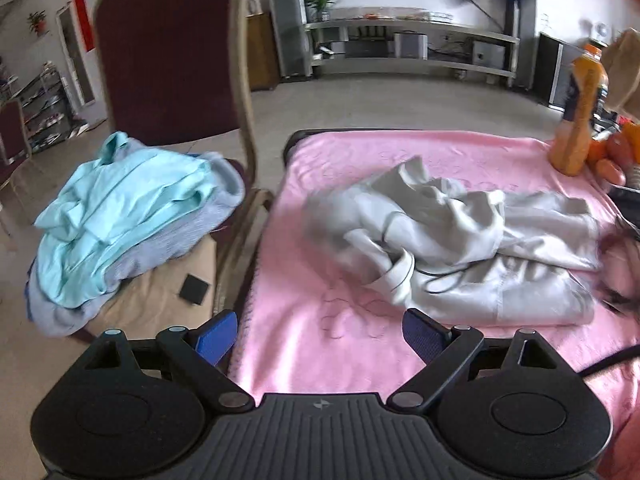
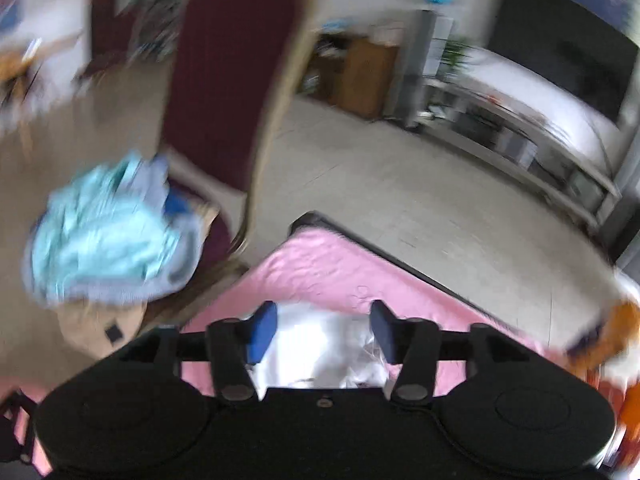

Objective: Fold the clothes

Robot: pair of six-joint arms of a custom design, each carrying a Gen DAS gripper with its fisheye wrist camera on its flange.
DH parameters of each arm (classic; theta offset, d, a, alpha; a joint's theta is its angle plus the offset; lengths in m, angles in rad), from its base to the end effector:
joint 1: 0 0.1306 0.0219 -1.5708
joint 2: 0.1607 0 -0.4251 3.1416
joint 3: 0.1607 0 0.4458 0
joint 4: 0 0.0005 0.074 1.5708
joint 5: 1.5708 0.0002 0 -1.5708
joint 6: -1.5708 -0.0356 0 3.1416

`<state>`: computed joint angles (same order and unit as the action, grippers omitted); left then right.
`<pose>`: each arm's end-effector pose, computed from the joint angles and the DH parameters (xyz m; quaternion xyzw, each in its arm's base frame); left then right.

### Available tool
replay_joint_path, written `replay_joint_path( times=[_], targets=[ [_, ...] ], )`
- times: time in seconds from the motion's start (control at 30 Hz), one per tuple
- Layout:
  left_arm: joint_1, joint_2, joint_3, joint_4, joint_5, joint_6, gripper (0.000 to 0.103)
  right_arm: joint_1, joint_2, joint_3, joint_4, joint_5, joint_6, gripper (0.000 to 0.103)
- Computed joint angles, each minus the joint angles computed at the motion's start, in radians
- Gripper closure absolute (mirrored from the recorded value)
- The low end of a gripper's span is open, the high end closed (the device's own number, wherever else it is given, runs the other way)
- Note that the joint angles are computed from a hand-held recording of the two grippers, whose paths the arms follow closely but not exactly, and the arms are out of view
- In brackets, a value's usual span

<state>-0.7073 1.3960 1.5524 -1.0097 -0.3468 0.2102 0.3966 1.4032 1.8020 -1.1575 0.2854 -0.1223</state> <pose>0.4080 -0.3335 0.5440 0.1682 0.9089 -0.0083 0.3816 0.4728 0.1866 0.6542 -0.0687 0.9085 -0.0260 0.4114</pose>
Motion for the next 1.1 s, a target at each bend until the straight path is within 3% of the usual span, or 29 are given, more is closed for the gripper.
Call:
replay_joint_path(
  times=[0.1,0.23,0.4,0.57,0.73,0.87,1.0,1.1],
  targets=[
    [0.024,0.006,0.012,0.022,0.006,0.007,0.013,-0.071,-0.138,-0.119,0.092,-0.016,-0.138,0.047],
    [0.047,0.031,0.042,0.057,0.031,-0.015,0.02,-0.189,-0.322,-0.296,0.224,-0.127,-0.334,0.046],
    [0.052,0.104,0.098,0.021,0.08,0.031,0.057,-0.237,-0.429,-0.441,0.225,-0.075,-0.261,0.047],
    [-0.013,0.156,0.123,-0.026,0.158,0.022,0.055,-0.278,-0.452,-0.52,0.139,-0.087,-0.224,0.049],
    [-0.086,0.196,0.127,-0.064,0.22,0.008,0.044,-0.284,-0.459,-0.57,0.079,-0.107,-0.194,0.049],
    [-0.12,0.229,0.123,-0.065,0.18,0.018,0.044,-0.279,-0.444,-0.651,0.104,-0.137,-0.166,0.049],
    [-0.099,0.234,0.139,-0.051,0.16,0.091,0.044,-0.279,-0.391,-0.701,0.15,-0.188,-0.195,0.052],
    [-0.085,0.228,0.144,-0.032,0.129,0.128,0.043,-0.302,-0.353,-0.709,0.138,-0.226,-0.232,0.052]
  ],
)
